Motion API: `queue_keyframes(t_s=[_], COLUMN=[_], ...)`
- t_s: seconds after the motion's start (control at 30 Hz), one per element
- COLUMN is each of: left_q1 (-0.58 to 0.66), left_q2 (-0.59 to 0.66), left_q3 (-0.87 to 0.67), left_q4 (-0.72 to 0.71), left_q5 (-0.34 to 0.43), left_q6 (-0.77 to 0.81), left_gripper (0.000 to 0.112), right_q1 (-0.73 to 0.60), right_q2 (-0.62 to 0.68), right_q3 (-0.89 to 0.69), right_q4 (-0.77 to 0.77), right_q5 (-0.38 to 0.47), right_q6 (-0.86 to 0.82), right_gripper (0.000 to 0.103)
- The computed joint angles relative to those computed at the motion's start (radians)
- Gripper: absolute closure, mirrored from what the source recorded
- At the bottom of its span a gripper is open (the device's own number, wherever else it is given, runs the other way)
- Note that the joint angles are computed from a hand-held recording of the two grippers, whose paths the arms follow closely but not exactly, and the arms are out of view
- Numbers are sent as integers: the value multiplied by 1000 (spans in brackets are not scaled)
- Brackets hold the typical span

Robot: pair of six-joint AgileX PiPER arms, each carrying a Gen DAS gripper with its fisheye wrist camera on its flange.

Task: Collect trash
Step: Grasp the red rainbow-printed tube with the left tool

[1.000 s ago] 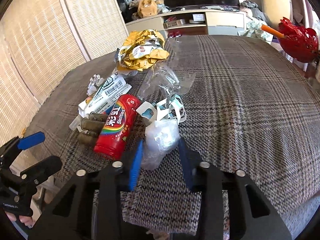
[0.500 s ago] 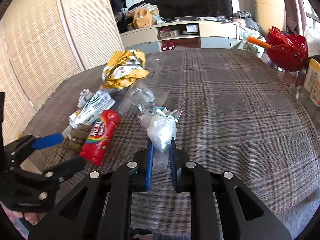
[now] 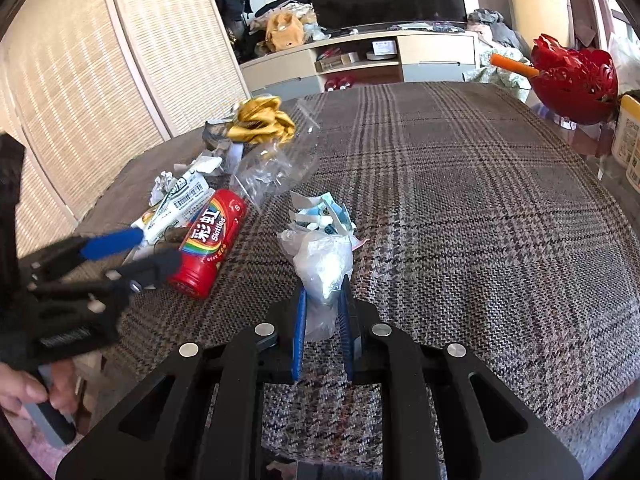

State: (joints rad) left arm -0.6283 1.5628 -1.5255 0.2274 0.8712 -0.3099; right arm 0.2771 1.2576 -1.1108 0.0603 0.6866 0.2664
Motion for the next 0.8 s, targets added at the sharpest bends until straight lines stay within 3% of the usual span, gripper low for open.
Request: queue_keyframes(t_s=[0.2,0.43,0.8], left_q1=[10,12,18], left_q2=[22,89,130], left_q3=[-37,-85,-69], left_q4=[-57,-135,-156], left_q5=[3,27,11], left_q6=[41,109,115], left_gripper=[47,75,77], right_q1=[-4,-22,-21], right_q2=[11,3,-44], right_q3=[-11,-5,77], right_q4=[25,55,89], right_q5=[-7,-6,-25], right_q6=[-21,-57,-56], right_gripper=[87,87,87])
